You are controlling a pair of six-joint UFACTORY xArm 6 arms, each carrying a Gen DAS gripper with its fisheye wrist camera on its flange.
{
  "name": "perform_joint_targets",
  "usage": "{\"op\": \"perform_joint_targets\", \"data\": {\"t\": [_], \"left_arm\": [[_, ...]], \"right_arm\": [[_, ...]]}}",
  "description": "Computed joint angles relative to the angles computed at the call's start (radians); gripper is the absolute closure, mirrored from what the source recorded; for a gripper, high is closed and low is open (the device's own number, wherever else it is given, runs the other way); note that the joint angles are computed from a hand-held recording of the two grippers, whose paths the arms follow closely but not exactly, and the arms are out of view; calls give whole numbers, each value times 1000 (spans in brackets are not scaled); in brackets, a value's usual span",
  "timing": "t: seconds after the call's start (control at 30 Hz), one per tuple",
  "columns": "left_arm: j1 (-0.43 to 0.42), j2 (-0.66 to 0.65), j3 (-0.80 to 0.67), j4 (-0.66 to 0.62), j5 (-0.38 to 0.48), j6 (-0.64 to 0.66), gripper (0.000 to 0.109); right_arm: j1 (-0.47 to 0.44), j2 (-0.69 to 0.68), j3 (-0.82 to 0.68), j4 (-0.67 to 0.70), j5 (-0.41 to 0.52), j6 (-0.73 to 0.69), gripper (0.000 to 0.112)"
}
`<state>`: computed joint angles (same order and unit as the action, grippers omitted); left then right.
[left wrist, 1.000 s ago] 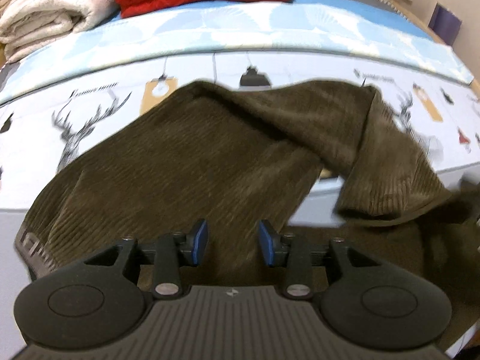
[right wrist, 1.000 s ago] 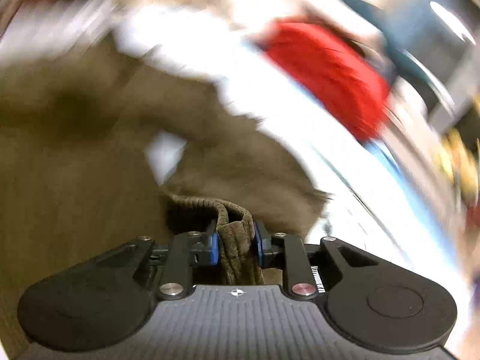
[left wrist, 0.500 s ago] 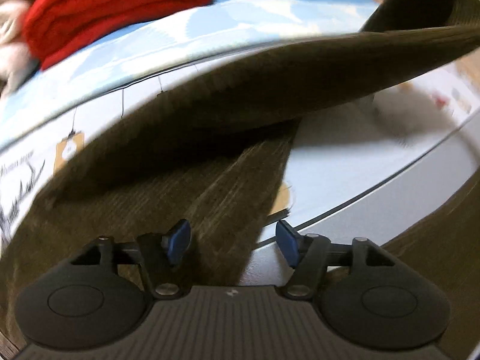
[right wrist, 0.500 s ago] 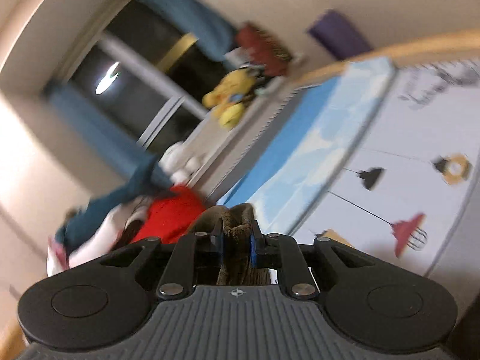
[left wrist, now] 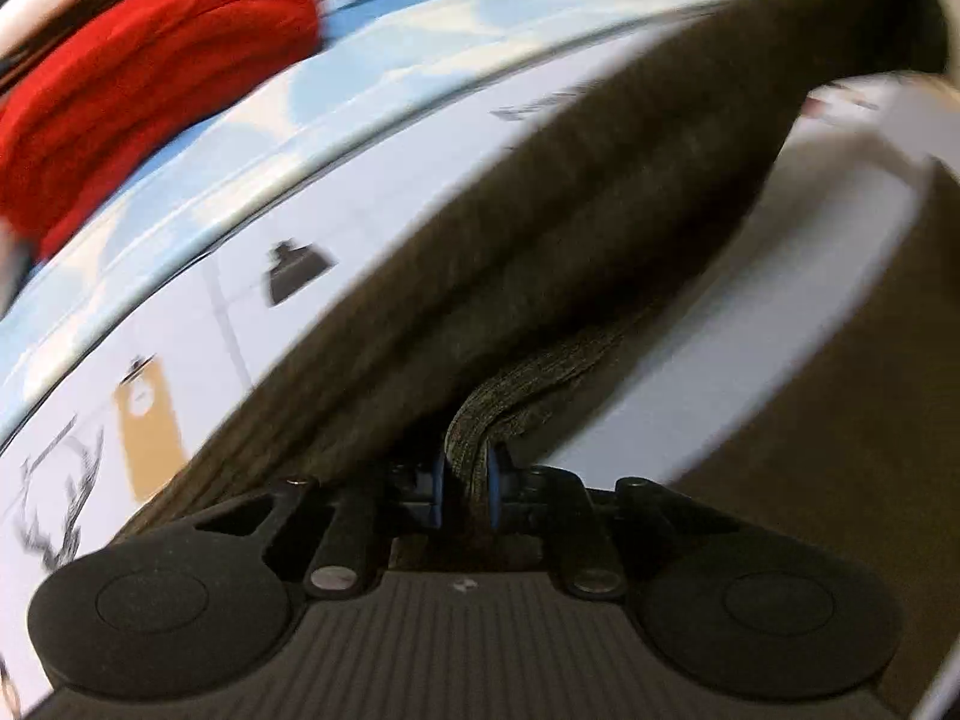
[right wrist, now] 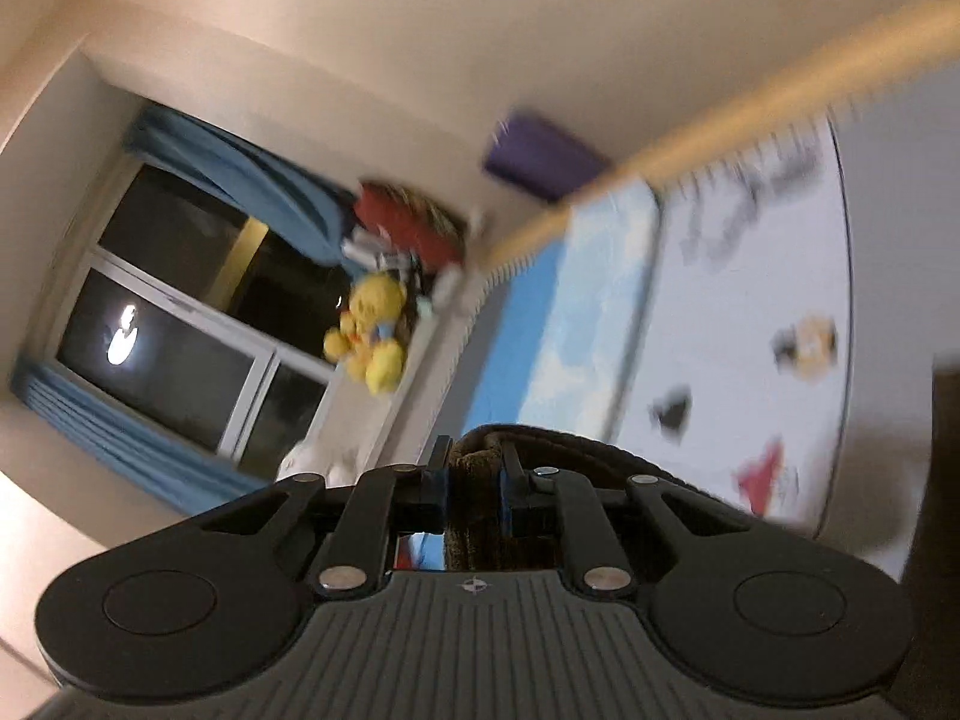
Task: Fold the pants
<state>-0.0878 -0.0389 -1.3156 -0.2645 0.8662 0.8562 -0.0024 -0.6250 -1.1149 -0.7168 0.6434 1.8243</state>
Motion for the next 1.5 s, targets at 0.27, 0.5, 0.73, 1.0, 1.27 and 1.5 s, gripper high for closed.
{"op": "perform_joint_targets", "data": {"t": [0.27,0.5,0.73,1.0,1.27,1.5], "left_arm": [[74,15,-68,-173,225,177,72],[162,49,-152,-333,306,167,57],[210,158,-226,-72,62,-316,57],[325,287,-367,137,64,-611,57],[341,266,-332,125,44,-528,56],[382,294,-349,175,37,-590,38]], "right_arm": [[-97,378,-264,276,43,-421,89],[-129,128,135,286,106,-517,73],[-207,195,218,519,147,-691,71],[-191,279,183,394,98,-708,105],[-248,195,185,244,312,-502,100],[-126,244,65,69,488,-401,81]]}}
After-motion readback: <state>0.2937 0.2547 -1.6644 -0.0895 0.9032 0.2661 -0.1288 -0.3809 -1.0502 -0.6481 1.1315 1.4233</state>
